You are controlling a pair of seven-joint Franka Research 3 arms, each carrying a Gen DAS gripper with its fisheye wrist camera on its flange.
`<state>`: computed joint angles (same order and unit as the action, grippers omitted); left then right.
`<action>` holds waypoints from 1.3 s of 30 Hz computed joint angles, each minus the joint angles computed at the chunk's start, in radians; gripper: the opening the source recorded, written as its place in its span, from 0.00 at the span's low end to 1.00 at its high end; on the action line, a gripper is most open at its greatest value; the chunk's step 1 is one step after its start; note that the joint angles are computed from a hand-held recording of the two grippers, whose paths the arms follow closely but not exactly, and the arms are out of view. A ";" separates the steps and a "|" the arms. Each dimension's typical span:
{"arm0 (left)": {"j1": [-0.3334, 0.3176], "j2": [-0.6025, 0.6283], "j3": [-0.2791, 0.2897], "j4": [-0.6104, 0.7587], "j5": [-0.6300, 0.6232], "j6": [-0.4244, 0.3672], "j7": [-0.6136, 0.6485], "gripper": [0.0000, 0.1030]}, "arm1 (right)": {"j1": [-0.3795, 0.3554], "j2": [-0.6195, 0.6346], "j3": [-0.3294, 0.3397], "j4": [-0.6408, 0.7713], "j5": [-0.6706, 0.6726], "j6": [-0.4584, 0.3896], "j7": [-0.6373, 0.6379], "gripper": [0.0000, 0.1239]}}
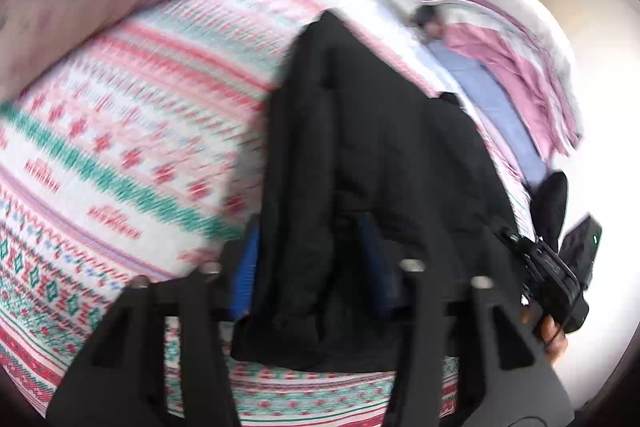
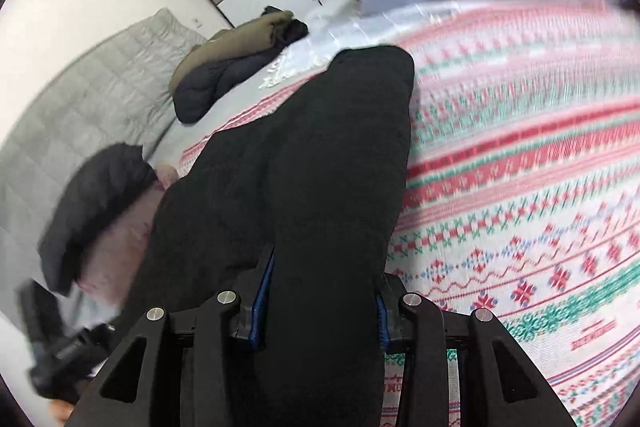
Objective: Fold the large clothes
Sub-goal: 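Lift the coat end and fold it over the bundle with both tools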
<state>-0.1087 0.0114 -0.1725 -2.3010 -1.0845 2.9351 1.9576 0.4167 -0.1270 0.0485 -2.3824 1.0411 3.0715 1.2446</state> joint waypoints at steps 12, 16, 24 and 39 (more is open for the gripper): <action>0.066 0.039 0.012 0.025 -0.400 -0.254 0.232 0.44 | -0.134 0.061 -0.054 0.044 0.564 -0.395 -0.390 0.52; 0.056 0.032 0.012 0.022 -0.444 -0.226 0.251 0.30 | -0.121 0.025 0.011 0.035 0.450 -0.241 -0.332 0.39; -0.019 -0.005 -0.021 0.069 -0.545 -0.084 0.408 0.22 | -0.054 -0.035 0.087 -0.001 0.067 0.037 -0.134 0.32; -0.270 0.386 -0.167 0.603 -0.049 0.081 0.101 0.21 | -0.180 -0.318 -0.213 -0.142 -0.370 -0.071 -0.116 0.30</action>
